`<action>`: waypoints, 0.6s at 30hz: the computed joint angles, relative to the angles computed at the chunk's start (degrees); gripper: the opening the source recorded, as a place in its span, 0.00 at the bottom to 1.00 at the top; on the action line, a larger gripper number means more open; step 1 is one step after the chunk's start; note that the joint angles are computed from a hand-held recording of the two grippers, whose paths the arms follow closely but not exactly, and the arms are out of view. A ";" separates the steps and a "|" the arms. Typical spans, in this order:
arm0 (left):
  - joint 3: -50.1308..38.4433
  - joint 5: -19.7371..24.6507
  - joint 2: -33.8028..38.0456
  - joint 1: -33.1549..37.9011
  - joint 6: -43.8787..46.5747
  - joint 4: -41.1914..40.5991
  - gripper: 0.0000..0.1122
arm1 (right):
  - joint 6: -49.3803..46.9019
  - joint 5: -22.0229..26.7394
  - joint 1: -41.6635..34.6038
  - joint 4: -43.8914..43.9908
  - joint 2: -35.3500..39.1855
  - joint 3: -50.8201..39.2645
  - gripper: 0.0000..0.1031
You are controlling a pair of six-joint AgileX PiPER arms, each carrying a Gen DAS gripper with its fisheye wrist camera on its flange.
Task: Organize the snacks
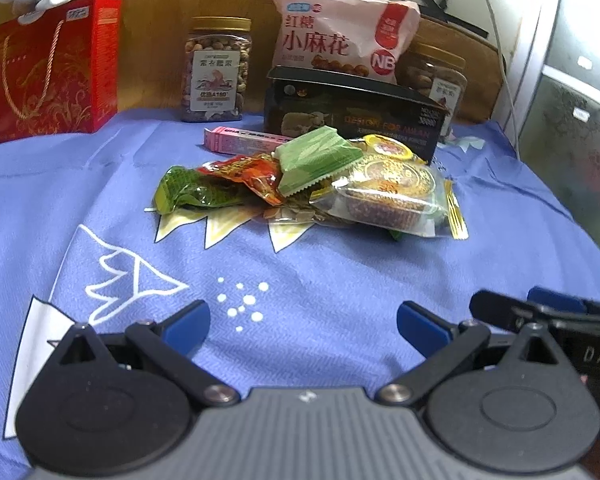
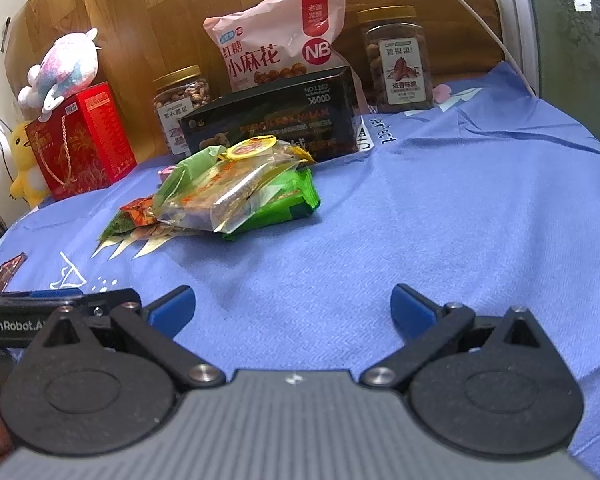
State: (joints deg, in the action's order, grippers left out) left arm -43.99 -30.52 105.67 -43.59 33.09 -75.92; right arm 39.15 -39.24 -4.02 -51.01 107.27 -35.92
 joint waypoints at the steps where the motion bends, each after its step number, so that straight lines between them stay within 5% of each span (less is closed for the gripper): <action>1: -0.40 -0.32 0.29 -0.34 1.99 -1.30 0.92 | -0.79 0.02 0.17 1.14 -0.05 0.16 1.00; 4: -1.42 -1.76 1.24 -1.75 5.65 -4.59 0.92 | -2.88 0.26 0.65 4.37 -0.03 0.42 1.00; 18: 1.38 -6.23 0.98 -3.30 -4.75 4.41 0.92 | -5.94 0.45 1.64 8.37 0.93 0.06 1.00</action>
